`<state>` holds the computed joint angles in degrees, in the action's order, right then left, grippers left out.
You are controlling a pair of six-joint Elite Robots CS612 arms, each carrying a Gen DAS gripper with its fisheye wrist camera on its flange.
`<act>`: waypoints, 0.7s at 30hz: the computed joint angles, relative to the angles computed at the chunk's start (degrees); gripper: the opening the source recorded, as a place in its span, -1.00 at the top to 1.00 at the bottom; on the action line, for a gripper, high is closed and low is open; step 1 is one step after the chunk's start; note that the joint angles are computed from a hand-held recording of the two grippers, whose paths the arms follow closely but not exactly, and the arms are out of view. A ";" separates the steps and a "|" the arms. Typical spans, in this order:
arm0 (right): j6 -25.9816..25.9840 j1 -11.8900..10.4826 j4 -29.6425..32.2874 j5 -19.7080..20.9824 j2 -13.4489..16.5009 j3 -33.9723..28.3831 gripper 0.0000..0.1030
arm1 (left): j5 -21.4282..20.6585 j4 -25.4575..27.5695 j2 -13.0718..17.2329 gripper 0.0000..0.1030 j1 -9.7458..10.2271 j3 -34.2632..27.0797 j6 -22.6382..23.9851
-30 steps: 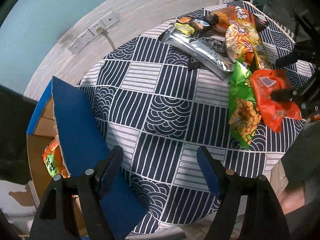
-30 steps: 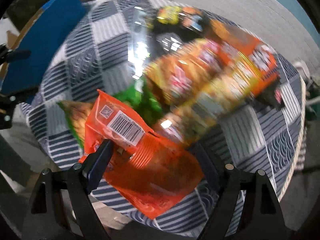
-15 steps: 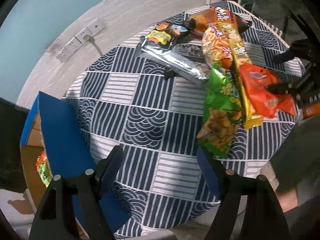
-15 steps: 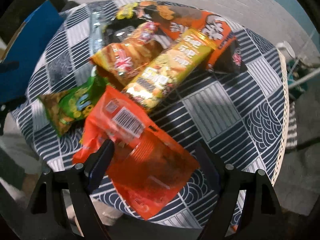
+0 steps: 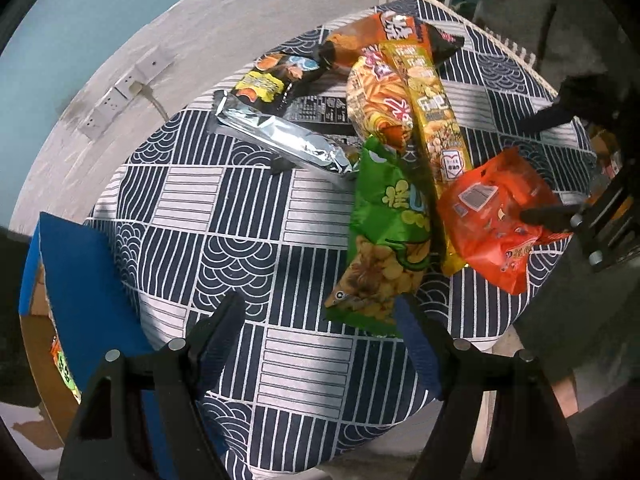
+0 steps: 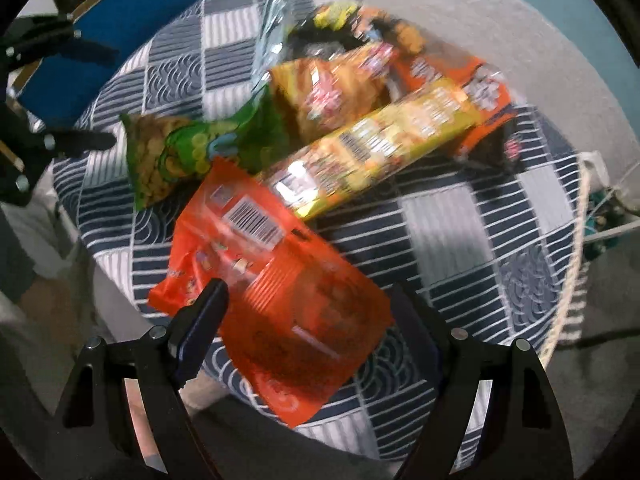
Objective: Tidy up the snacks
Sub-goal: 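Grasp the red-orange candy bag with the right tool while the left tool reaches the green bag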
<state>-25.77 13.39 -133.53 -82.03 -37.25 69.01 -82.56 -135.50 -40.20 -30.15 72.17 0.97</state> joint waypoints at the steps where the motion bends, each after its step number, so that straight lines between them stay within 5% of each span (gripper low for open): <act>1: -0.39 -0.12 0.36 0.86 -0.26 0.20 -0.60 | 0.01 0.15 0.09 -0.53 -0.01 -0.09 0.10; 8: -9.09 1.12 1.74 -1.26 -0.85 1.35 -0.60 | -2.24 1.79 0.44 -0.53 0.38 -0.70 -0.58; 17: -12.14 2.45 0.30 -5.28 1.71 0.02 -0.60 | -3.70 2.72 0.95 -0.53 0.30 -1.43 -0.58; 21: -11.86 2.49 2.41 -4.03 3.51 -2.20 -0.61 | -3.79 3.26 1.67 -0.53 0.27 -2.35 -0.58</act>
